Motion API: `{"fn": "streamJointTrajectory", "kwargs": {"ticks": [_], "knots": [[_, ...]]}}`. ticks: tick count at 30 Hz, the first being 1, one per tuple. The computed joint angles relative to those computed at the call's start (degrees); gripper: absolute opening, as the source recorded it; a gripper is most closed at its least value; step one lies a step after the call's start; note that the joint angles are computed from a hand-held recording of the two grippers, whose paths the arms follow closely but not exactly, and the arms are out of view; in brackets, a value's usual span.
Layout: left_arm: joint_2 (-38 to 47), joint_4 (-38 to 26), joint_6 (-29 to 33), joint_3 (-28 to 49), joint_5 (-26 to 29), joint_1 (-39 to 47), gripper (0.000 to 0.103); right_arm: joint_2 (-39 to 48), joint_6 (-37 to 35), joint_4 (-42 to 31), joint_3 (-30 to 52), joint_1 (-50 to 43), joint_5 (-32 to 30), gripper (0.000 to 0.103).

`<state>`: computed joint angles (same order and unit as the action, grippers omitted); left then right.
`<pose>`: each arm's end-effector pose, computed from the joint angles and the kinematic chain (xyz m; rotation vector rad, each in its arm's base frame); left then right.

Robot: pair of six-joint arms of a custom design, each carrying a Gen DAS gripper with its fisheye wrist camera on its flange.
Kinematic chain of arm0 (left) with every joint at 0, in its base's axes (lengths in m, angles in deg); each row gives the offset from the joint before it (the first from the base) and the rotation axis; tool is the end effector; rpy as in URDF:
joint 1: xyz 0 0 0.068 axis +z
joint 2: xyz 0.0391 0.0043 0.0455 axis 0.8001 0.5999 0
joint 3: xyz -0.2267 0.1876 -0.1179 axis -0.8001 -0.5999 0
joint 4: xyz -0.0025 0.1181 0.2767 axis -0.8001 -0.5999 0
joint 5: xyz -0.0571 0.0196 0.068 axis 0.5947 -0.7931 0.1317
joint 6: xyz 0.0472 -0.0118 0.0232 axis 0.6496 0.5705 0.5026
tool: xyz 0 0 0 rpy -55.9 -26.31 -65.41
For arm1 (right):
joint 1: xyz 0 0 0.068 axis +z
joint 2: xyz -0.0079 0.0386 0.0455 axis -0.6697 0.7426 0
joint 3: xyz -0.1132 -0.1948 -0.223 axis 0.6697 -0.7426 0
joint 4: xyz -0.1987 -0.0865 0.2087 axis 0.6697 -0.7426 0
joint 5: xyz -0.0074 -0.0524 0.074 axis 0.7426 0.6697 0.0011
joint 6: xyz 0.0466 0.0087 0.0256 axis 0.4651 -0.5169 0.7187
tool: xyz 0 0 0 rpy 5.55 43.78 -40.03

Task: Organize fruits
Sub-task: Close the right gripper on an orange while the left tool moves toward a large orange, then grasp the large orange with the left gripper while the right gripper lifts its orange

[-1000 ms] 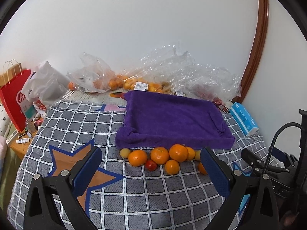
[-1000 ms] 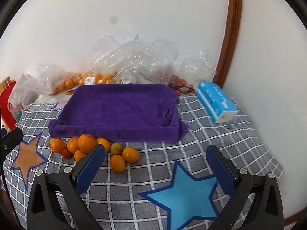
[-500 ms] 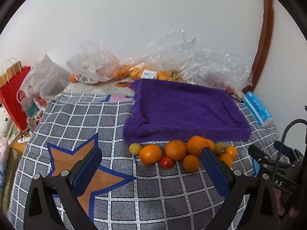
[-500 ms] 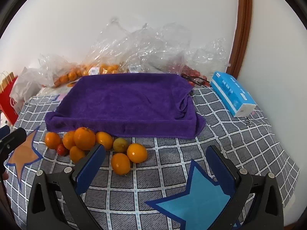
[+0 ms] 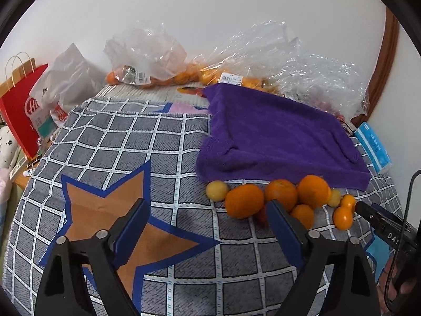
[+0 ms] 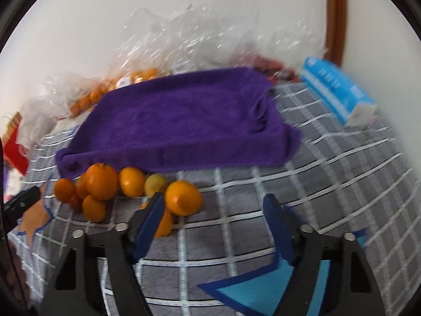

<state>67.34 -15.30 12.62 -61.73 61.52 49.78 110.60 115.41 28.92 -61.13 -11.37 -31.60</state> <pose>0.1510 -0.0101 0.1524 -0.1109 2.3895 -0.1468 0.1639 0.0883 0.1292 0.0996 2.4694 0.1958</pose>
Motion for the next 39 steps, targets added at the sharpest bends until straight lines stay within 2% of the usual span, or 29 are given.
{"fn": "streamJointTrajectory", "kwargs": {"ticks": [2,8,13,14,17,18,20,22,23,26,28,32,33,34,39], "knots": [[1.3,0.8,1.0,0.1,1.6,1.3,0.083,2.9,0.1,1.3,0.5,0.8,1.6,0.062],[4.0,2.7,0.7,0.6,2.6,1.6,0.083,7.7,-2.6,7.3,1.0,0.0,-1.0,0.060],[7.2,4.6,-0.3,1.1,2.3,0.4,0.083,11.4,-4.5,10.7,1.8,-4.1,-7.4,0.060],[7.8,4.9,-0.5,1.2,2.5,0.4,0.083,11.9,-4.9,10.9,2.0,-5.4,-9.6,0.058],[8.9,5.7,-0.4,1.3,3.2,0.8,0.083,11.7,-5.5,11.7,1.3,-8.5,-15.7,0.034],[8.9,5.9,-0.4,1.2,3.5,1.1,0.083,11.5,-5.5,11.5,1.2,-8.7,-16.0,0.035],[9.3,6.3,-0.3,1.3,4.7,1.9,0.081,10.7,-5.8,10.5,1.2,-8.7,-14.7,0.035],[10.5,6.5,-0.2,1.7,6.2,2.4,0.072,9.6,-5.5,9.1,1.0,-7.8,-11.1,0.035],[11.1,6.5,-0.3,1.9,6.8,2.4,0.070,9.2,-5.6,8.6,0.8,-7.6,-9.7,0.035],[12.9,7.3,-0.9,1.8,8.1,1.6,0.066,7.7,-6.3,8.3,-0.2,-8.2,-9.6,0.035],[14.5,8.3,-1.5,1.8,8.3,0.5,0.055,7.4,-6.6,8.0,-0.2,-7.3,-8.5,0.035],[16.6,9.8,-3.4,1.8,10.0,-0.3,0.050,9.8,-6.9,8.8,-0.2,-4.4,-5.2,0.035],[17.3,10.1,-3.6,2.0,10.8,-0.2,0.046,10.3,-6.8,10.4,-0.7,-3.2,-3.3,0.035],[17.7,10.2,-3.6,2.1,11.3,-0.1,0.039,10.6,-6.8,11.5,-1.2,-2.6,-2.1,0.035],[18.3,12.5,-5.4,1.4,12.0,0.0,0.038,10.9,-6.8,13.9,-2.0,-3.6,-3.1,0.035]]}}
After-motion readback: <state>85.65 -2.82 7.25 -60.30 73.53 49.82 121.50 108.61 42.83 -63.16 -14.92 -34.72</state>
